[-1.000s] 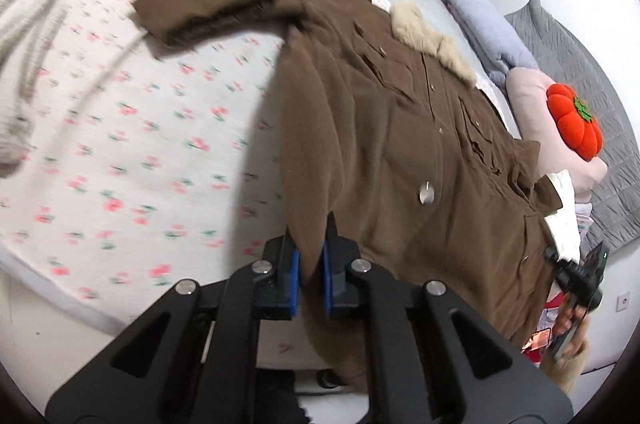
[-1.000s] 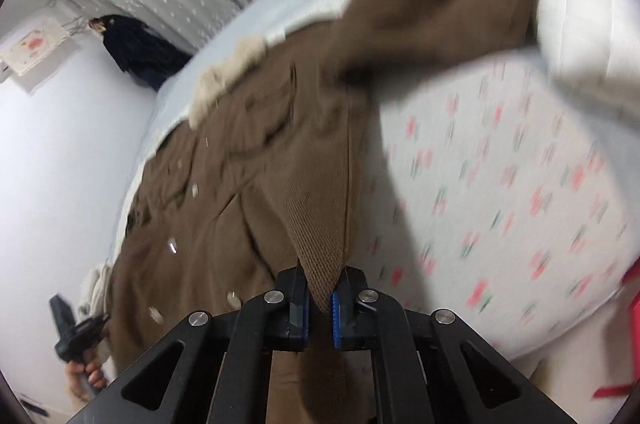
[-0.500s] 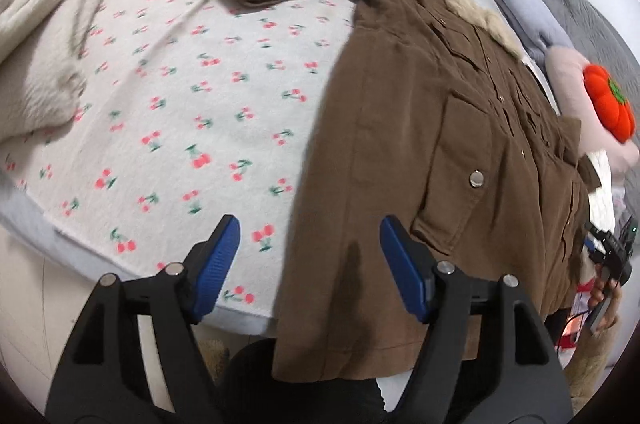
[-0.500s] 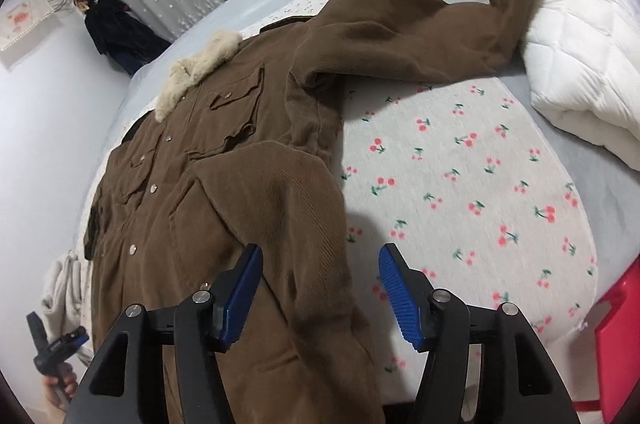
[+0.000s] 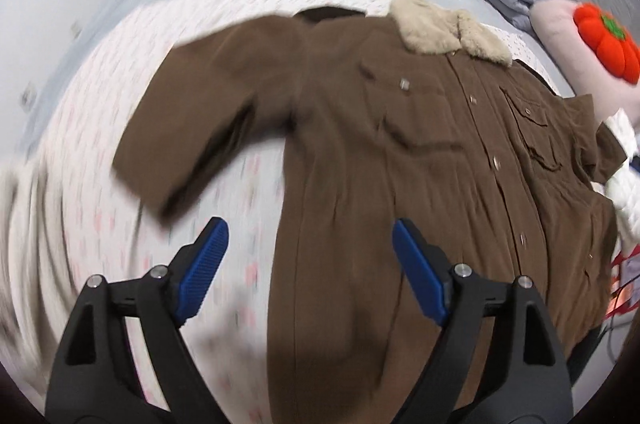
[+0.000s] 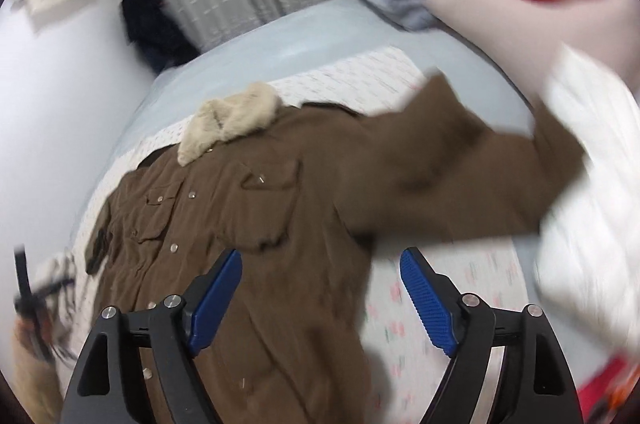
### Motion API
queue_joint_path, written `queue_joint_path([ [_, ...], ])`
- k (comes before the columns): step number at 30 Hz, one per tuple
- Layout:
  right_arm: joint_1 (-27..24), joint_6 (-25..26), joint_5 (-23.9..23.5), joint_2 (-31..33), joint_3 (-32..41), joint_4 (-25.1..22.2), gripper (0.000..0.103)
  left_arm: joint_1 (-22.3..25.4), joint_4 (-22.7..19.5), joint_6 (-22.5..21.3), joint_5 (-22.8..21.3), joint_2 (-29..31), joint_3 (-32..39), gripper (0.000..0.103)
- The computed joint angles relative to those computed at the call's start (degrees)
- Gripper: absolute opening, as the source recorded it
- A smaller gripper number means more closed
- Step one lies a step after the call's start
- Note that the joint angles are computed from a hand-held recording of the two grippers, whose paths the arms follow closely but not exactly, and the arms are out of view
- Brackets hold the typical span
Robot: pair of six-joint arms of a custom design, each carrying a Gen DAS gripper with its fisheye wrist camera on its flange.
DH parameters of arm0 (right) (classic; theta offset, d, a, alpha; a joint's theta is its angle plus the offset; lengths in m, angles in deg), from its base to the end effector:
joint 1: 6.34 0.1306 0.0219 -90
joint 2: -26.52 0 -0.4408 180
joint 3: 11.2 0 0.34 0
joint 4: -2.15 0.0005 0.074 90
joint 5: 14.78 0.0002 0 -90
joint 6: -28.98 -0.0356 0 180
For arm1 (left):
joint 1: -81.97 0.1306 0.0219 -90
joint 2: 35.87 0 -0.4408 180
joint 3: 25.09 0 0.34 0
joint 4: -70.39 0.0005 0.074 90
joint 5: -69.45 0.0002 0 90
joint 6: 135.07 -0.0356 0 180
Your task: Fold large clothes
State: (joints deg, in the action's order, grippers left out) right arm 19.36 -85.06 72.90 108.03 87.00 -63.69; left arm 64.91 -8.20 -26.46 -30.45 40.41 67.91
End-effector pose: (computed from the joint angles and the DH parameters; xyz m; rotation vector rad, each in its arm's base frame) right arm 0.3186 0.1544 0.5812 -0.0545 2.4760 0.4334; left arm 0.2829 -0.0809 0.5604 -0.0924 2.6219 0.0150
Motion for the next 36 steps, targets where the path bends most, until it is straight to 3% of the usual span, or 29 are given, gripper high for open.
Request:
queue_joint_path([
  [4,-0.7,9.1,-2.0,9.7,8.2,-1.6,0.084,3.0,5.1,-10.0,-0.1,8.9,6.1,0.084],
  [7,-1.5,14.2,-2.6,17.4,14.7,-3.1,0.084,4.9,6.5,-14.6,2.0,15.7,11.4,0.084],
  [13,-2.6,17.8,-2.7,29.2,23.7,-4.3,0.084,7.2,6.6,-22.1,3.2,30.9,24.5,0.084],
  [18,-2.5,22.1,-1.4,39.3,34.7,-8.7,0.084,8.3,6.2,-24.0,7.0,40.2,33.8,0.084],
  [22,-2.3,24.3,-3.5,46.2,44.3,-11.9,0.084,8.5,2.9,-23.9,13.0,46.4,40.7,0.084],
  [25,-2.3,25.5,-4.2,50.0,50.0,-14.6,0.087,8.0,1.4,-24.3,15.6,48.0,41.9,0.09],
  [27,-2.3,24.6,-4.4,49.8,48.6,-12.7,0.085,7.9,1.7,-23.1,18.0,47.1,40.4,0.09],
  [29,-2.0,23.5,-3.6,48.0,44.7,-9.9,0.078,6.9,3.5,-22.9,16.4,45.2,37.3,0.079],
  [30,-1.8,23.2,-3.1,47.2,43.4,-9.2,0.064,6.2,4.8,-22.3,14.7,44.0,35.3,0.074],
  [31,-1.7,22.4,-3.7,46.1,41.6,-8.4,0.053,5.6,5.9,-20.8,13.5,42.9,33.6,0.061],
  [32,-1.5,21.1,-3.2,44.8,39.7,-7.4,0.035,5.3,6.3,-19.5,12.2,42.5,33.1,0.04],
  [33,-1.3,20.1,-2.7,43.9,38.3,-6.6,0.02,4.6,7.7,-17.5,9.8,41.3,31.4,0.026],
  [34,-0.9,18.7,-2.1,42.8,36.7,-5.3,0.017,4.4,8.7,-15.7,9.3,40.4,30.3,0.011],
  [36,0.7,17.0,2.3,40.8,33.9,-2.9,0.011,3.3,13.2,-11.6,7.1,37.6,25.9,0.008],
])
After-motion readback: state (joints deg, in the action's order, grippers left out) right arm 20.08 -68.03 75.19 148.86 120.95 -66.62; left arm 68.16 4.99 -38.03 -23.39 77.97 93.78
